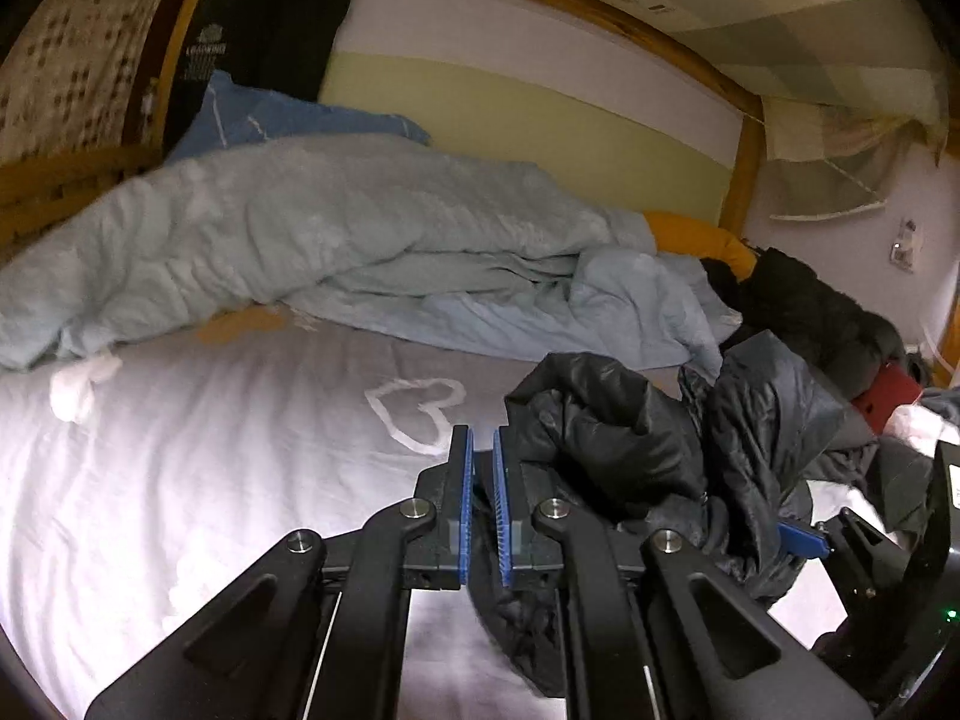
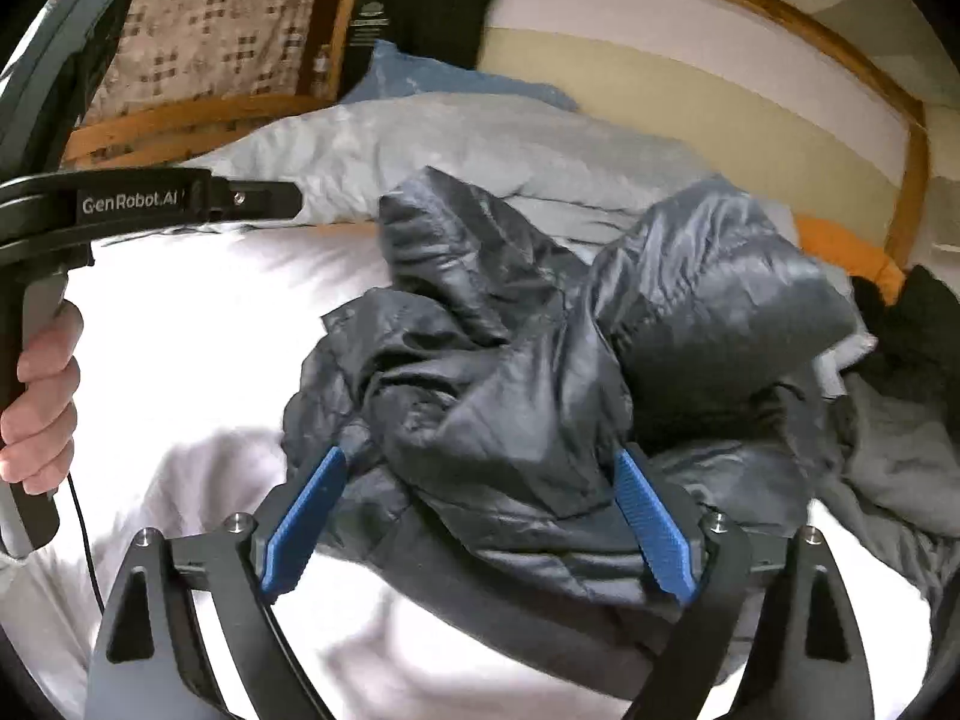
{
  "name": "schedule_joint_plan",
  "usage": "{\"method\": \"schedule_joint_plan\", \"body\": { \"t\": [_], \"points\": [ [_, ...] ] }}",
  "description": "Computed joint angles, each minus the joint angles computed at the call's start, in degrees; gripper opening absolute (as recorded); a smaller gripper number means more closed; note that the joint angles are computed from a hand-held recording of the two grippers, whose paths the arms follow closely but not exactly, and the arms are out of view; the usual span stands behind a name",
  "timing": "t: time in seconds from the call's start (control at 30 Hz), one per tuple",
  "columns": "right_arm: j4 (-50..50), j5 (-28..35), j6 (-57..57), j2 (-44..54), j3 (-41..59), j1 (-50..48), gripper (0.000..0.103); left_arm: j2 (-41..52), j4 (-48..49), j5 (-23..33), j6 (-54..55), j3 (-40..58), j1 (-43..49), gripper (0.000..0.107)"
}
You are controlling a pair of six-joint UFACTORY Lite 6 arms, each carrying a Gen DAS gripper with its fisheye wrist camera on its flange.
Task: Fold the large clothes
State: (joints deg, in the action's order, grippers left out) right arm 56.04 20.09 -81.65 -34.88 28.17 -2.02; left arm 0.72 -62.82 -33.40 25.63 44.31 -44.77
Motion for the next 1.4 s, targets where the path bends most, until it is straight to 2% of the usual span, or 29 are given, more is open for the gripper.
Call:
{"method": "schedule_joint_plan", "body": {
  "t": [0.07,0.13,0.23,0.33,0.5,0.53,0.57,0.6,0.63,0.7,0.73,0.8,0.87,0.97,1.03,1.13,1.17,1.23,1.3,1.37,1.4],
  "points": [
    [1.7,4.74,-1.44,-0.54,0.89,-4.49,0.09,-0.61,1.19,0.97,-1.39,-0.26,0.99,0.006],
    [5.51,13.67,-3.68,-0.5,2.68,-12.35,0.09,-1.07,0.74,0.17,-0.95,-0.82,0.51,0.006],
    [10.81,26.97,-9.36,0.47,5.82,-26.31,0.09,-0.14,-4.79,-3.67,5.94,-0.03,-2.18,0.006],
    [15.36,33.87,-13.32,2.95,10.68,-37.61,0.09,0.73,-6.15,-6.67,9.05,-0.25,-4.49,0.007],
    [16.34,26.2,-11.89,14.73,21.26,-40.15,0.09,0.89,-1.04,-2.55,5.87,1.0,-6.26,0.011],
    [17.09,25.73,-12.73,18.0,23.29,-40.45,0.09,1.52,0.39,-1.5,4.99,1.76,-6.64,0.016],
    [17.19,25.14,-13.21,20.48,24.7,-40.37,0.087,2.6,1.36,-0.83,4.98,2.97,-7.24,0.02],
    [16.79,25.2,-13.34,22.95,26.1,-40.16,0.08,4.13,0.65,-1.25,6.69,4.61,-8.23,0.029],
    [15.28,25.77,-12.36,25.44,27.45,-39.43,0.078,6.41,-1.68,-2.91,10.06,6.9,-9.67,0.035],
    [11.15,29.69,-8.23,31.4,31.43,-39.0,0.073,10.45,-4.74,-4.83,14.39,11.41,-11.39,0.038],
    [9.91,32.58,-6.55,34.16,33.41,-38.81,0.073,11.16,-3.31,-4.12,13.0,12.39,-11.43,0.038],
    [7.19,37.86,-4.15,38.61,35.54,-36.67,0.073,10.11,5.42,-1.25,3.22,12.07,-10.47,0.038],
    [6.43,40.06,-4.23,40.31,35.38,-35.67,0.073,8.41,13.03,-1.15,-4.5,10.41,-9.98,0.038],
    [5.29,44.19,-4.81,41.87,35.93,-35.64,0.073,8.13,14.02,-1.88,-4.37,10.48,-10.06,0.043],
    [5.0,47.12,-7.06,42.01,35.87,-36.0,0.073,9.45,17.05,0.99,-5.7,12.18,-8.77,0.047],
    [4.75,49.27,-8.4,41.2,34.18,-36.3,0.073,10.93,31.77,14.95,-15.92,17.78,-4.64,0.056],
    [4.53,49.72,-8.79,40.95,33.74,-36.31,0.073,11.19,32.98,16.63,-15.57,18.82,-3.98,0.057],
    [4.44,49.5,-9.78,39.88,32.29,-36.65,0.073,13.19,28.22,16.9,-7.67,21.3,-3.43,0.061],
    [4.9,48.9,-9.27,40.15,33.03,-36.26,0.073,16.83,18.95,19.88,2.09,26.68,-2.77,0.061],
    [5.24,48.07,-8.82,39.05,32.44,-36.27,0.073,20.73,14.98,23.1,4.45,32.13,-1.34,0.06],
    [6.06,46.44,-9.19,37.31,31.5,-36.22,0.073,22.52,10.5,23.14,7.77,34.03,-1.1,0.053]
  ]
}}
